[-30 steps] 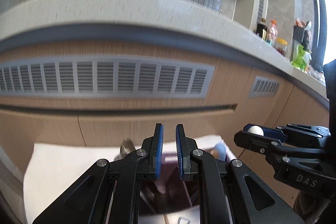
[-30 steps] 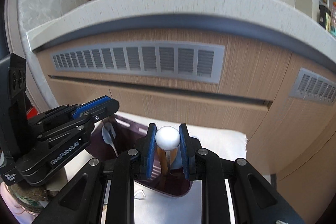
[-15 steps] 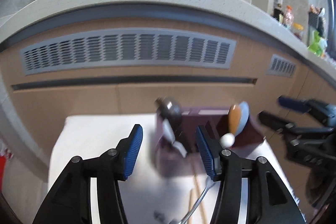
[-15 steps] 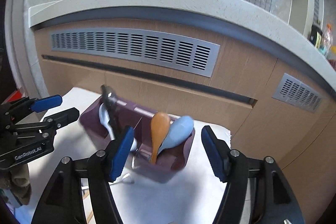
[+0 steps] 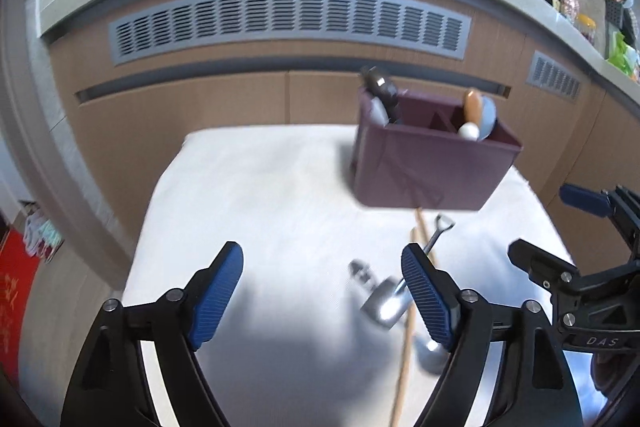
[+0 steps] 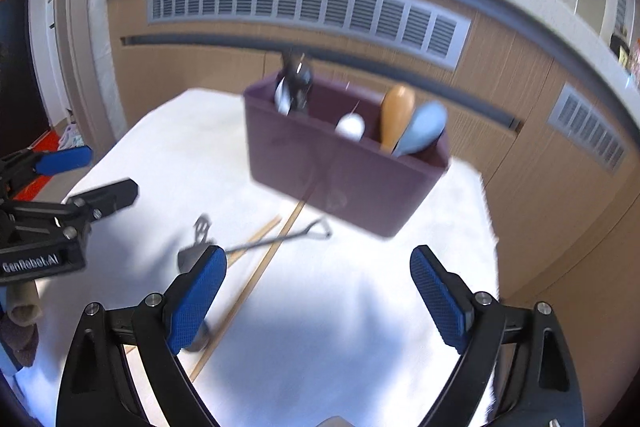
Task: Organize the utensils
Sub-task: 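Move the right gripper to the black turner and close on its handle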
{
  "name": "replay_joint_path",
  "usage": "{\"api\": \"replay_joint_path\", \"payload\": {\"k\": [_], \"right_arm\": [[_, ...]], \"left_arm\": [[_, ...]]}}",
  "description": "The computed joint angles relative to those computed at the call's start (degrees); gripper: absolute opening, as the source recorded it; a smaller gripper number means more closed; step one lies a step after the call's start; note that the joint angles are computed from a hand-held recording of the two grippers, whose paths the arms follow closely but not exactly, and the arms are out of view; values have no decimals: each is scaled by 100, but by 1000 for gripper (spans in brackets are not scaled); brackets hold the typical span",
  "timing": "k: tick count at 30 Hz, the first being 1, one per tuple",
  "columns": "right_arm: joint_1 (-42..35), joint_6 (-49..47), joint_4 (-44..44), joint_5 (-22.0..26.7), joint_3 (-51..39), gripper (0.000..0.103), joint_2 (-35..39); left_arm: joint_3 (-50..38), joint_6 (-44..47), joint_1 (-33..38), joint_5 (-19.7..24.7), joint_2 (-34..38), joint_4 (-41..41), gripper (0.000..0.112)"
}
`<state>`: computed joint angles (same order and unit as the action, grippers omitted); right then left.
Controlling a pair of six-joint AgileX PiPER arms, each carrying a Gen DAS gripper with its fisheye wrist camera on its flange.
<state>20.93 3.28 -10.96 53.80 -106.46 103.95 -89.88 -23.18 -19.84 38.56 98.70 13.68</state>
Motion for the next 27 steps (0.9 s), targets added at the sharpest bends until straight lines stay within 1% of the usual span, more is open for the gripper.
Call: {"api": "replay_joint_path", "payload": {"k": [1, 4, 6, 9, 11, 12, 14, 15, 16, 17, 18, 19, 22, 27], "right_arm": [[23, 43, 11, -23, 144, 95, -48], [92, 55, 116, -106, 572, 96, -170], [134, 50, 218, -95, 689, 96, -165], [184, 8, 517, -78, 734, 96, -61], [276, 127, 484, -74, 609, 96, 75], [319, 179, 448, -90, 533, 95, 141], [403, 271, 364, -120, 229, 86, 349], [420, 221, 395, -42, 36, 79, 471], [442, -36, 540, 80, -259, 73, 654], [476, -284, 603, 144, -440, 70, 777], [520, -432, 567, 176, -533, 65, 844], [574, -639, 462, 215, -657, 63, 936], [559, -1504, 409, 209, -796, 63, 1025], [306, -3227, 952, 837, -1318, 64, 1267]], "left_arm": [[171, -157, 15, -28, -88, 136, 85], [687, -638, 164, -110, -363, 395, 90], [918, -822, 333, -108, -476, 358, 91], [1164, -862, 554, -139, -569, 164, 91], [1246, -892, 623, -159, -577, 146, 91], [1269, -900, 642, -162, -565, 154, 91], [1290, -851, 675, -183, -541, 95, 91], [1310, -813, 689, -203, -540, 46, 91], [1330, -767, 700, -222, -542, -1, 91], [1339, -701, 709, -231, -538, -61, 91], [1359, -655, 712, -226, -559, -103, 91], [1369, -575, 727, -226, -561, -167, 91], [1406, -225, 811, -233, -590, -465, 91], [1379, 390, 972, -199, -597, -1079, 91]]}}
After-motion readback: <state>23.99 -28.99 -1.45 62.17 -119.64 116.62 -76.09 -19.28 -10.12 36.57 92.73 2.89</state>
